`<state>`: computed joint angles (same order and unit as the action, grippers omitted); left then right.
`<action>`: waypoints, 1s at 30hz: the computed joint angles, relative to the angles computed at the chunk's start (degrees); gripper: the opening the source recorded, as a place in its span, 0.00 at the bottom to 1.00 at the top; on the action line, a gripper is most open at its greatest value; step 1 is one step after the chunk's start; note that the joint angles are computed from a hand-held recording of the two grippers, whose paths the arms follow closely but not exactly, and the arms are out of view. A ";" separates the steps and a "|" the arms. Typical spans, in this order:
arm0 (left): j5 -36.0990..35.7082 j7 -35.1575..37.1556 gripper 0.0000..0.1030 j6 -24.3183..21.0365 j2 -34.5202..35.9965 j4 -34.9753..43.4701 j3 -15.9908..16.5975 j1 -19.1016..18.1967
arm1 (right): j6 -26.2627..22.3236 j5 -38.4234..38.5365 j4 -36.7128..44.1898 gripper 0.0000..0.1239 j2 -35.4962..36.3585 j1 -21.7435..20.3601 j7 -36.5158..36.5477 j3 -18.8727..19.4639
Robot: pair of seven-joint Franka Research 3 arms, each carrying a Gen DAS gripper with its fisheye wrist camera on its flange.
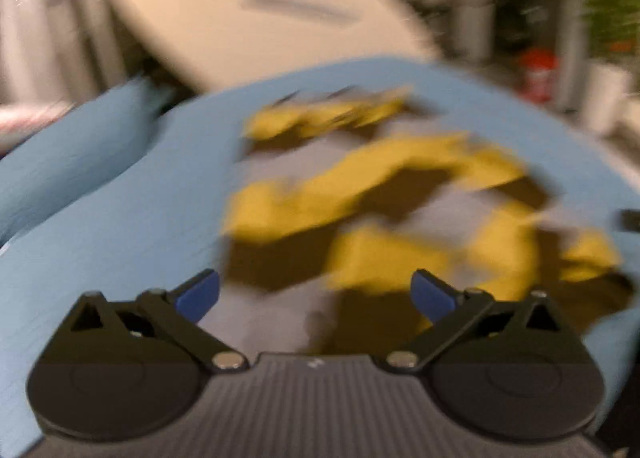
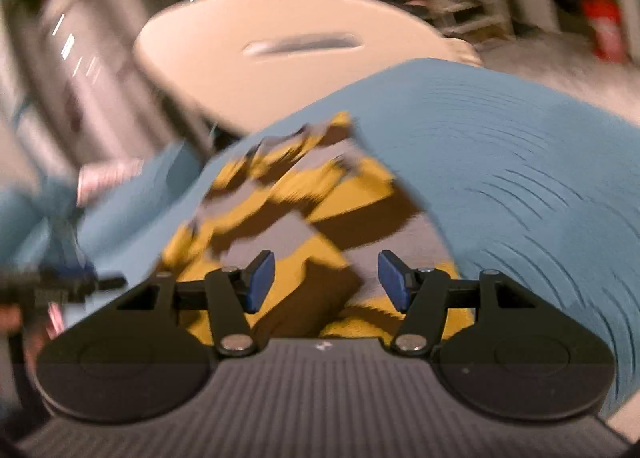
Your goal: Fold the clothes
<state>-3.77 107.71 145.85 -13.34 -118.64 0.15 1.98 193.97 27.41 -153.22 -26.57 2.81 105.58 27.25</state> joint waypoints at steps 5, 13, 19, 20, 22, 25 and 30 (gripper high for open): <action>3.23 -6.43 1.00 -10.59 5.60 5.94 0.61 4.15 | -5.46 -8.90 7.44 0.48 2.17 -23.99 -2.51 22.88; -6.45 -7.33 0.99 -18.88 9.55 11.49 0.45 7.28 | -33.75 -9.62 14.59 0.60 -2.86 -34.20 6.59 27.84; -4.40 -4.64 0.99 -17.96 9.38 10.49 -0.63 6.68 | -33.34 -18.93 14.22 0.60 -11.94 -36.90 13.36 28.68; -3.58 -4.31 0.99 -18.33 9.36 10.67 -0.75 6.59 | -30.18 -20.59 14.99 0.60 -10.76 -38.02 13.17 29.63; -2.72 -4.04 0.99 -18.59 9.01 10.55 -0.85 6.46 | -27.64 -24.23 18.61 0.60 -5.25 -41.30 12.41 32.81; -3.01 -4.17 0.99 -18.79 8.76 10.32 -0.59 6.47 | -34.55 -34.27 26.12 0.60 3.30 -50.56 9.68 42.47; -6.81 -4.62 0.99 -19.17 8.55 10.31 0.30 7.09 | -45.73 -32.14 23.17 0.61 1.20 -39.49 7.48 31.21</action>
<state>-10.58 103.09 126.67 -4.79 -108.34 0.45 9.07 148.25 -4.73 -130.05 -25.36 -36.68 113.06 58.46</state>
